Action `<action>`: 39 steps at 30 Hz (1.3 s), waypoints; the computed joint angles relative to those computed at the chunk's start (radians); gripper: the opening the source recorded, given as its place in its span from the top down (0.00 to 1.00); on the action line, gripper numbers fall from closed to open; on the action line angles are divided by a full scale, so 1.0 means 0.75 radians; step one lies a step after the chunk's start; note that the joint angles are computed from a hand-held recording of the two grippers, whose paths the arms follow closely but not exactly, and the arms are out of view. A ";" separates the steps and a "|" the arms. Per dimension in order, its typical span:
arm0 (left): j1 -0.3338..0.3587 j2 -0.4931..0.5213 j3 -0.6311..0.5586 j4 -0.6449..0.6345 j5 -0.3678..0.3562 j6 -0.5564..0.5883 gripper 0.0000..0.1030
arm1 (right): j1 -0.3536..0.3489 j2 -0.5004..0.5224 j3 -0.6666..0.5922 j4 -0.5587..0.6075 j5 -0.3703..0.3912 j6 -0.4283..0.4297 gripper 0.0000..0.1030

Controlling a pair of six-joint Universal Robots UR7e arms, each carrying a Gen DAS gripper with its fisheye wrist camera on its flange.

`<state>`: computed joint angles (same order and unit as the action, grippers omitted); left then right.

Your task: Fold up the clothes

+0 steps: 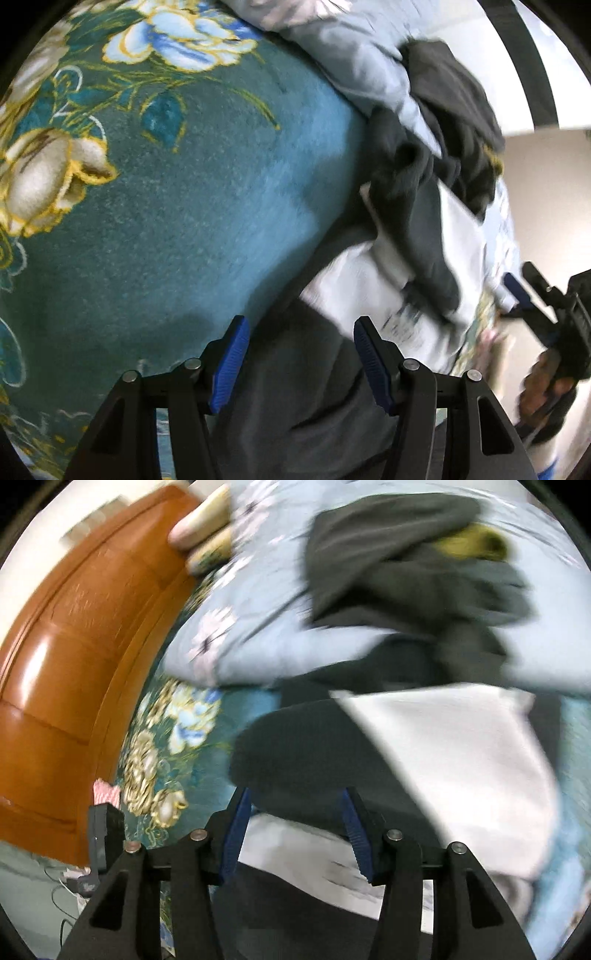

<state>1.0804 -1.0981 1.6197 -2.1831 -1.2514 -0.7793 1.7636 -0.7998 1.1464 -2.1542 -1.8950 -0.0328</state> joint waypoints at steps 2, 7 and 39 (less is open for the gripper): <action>-0.016 -0.009 0.014 0.052 0.039 0.028 0.39 | -0.049 -0.115 0.096 -0.015 -0.029 0.094 0.49; -0.022 -0.033 0.053 0.098 0.077 0.092 0.40 | -0.183 -0.338 0.290 0.112 -0.097 0.329 0.49; -0.014 -0.145 0.062 -0.255 -0.261 0.148 0.92 | -0.316 -0.524 0.439 0.108 0.349 0.398 0.92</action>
<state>1.0702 -1.2068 1.6660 -2.3744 -1.4471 -0.6680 1.5268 -1.1928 1.4754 -2.0734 -1.6331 0.2657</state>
